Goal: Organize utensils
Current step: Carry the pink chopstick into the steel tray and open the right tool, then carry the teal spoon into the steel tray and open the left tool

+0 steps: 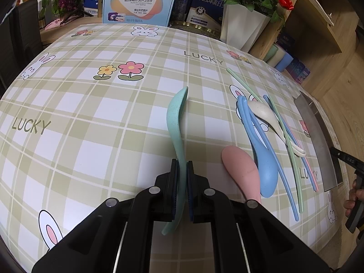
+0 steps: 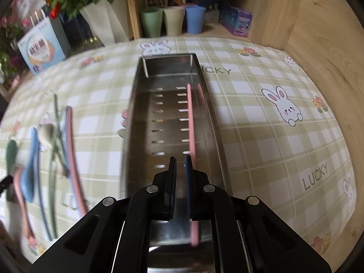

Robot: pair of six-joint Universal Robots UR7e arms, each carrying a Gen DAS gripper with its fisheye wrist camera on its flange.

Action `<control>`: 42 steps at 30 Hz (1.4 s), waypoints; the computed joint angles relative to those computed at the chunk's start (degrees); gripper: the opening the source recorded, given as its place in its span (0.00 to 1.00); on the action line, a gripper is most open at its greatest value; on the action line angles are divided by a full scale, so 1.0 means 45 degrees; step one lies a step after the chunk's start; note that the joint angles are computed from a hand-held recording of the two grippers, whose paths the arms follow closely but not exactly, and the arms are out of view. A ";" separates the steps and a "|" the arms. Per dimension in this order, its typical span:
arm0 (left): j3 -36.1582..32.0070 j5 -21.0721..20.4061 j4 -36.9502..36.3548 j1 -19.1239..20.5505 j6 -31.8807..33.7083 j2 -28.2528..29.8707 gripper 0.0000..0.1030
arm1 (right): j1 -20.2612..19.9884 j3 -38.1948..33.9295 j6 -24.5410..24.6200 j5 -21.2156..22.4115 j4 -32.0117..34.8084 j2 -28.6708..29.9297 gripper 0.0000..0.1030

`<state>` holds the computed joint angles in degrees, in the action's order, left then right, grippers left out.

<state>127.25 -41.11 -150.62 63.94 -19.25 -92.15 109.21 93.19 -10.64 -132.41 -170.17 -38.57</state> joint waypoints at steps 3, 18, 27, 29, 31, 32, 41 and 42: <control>-0.0137 -0.0063 0.0384 0.0016 -0.0177 -0.0035 0.08 | 0.0043 0.0252 0.0308 0.0336 -0.0119 -0.0256 0.12; -0.0949 0.0039 0.2635 -0.0310 -0.1299 -0.0129 0.06 | 0.0056 0.1077 0.0033 0.1447 -0.1018 -0.1102 0.62; -0.1786 0.0166 0.3206 -0.1572 -0.1807 0.0404 0.06 | -0.0379 0.1513 -0.0141 0.2139 -0.1649 -0.1588 0.83; -0.2073 -0.0138 0.3016 -0.1788 -0.1872 0.0875 0.06 | -0.0532 0.1618 -0.0212 0.2265 -0.1840 -0.1762 0.84; -0.2427 -0.0572 0.2780 -0.1965 -0.1896 0.1493 0.06 | -0.0694 0.1712 -0.0244 0.2341 -0.1957 -0.1948 0.84; -0.2607 -0.0775 0.2695 -0.2017 -0.1902 0.1795 0.06 | -0.0779 0.1746 -0.0231 0.2308 -0.1969 -0.2050 0.84; -0.4941 -0.3560 0.1591 -0.2026 -0.2496 0.5514 0.06 | -0.1576 0.2122 -0.0073 0.2264 -0.2171 -0.2984 0.84; -0.5144 -0.3792 0.1585 -0.2014 -0.2606 0.5791 0.06 | -0.1667 0.2196 -0.0017 0.2316 -0.2243 -0.3096 0.84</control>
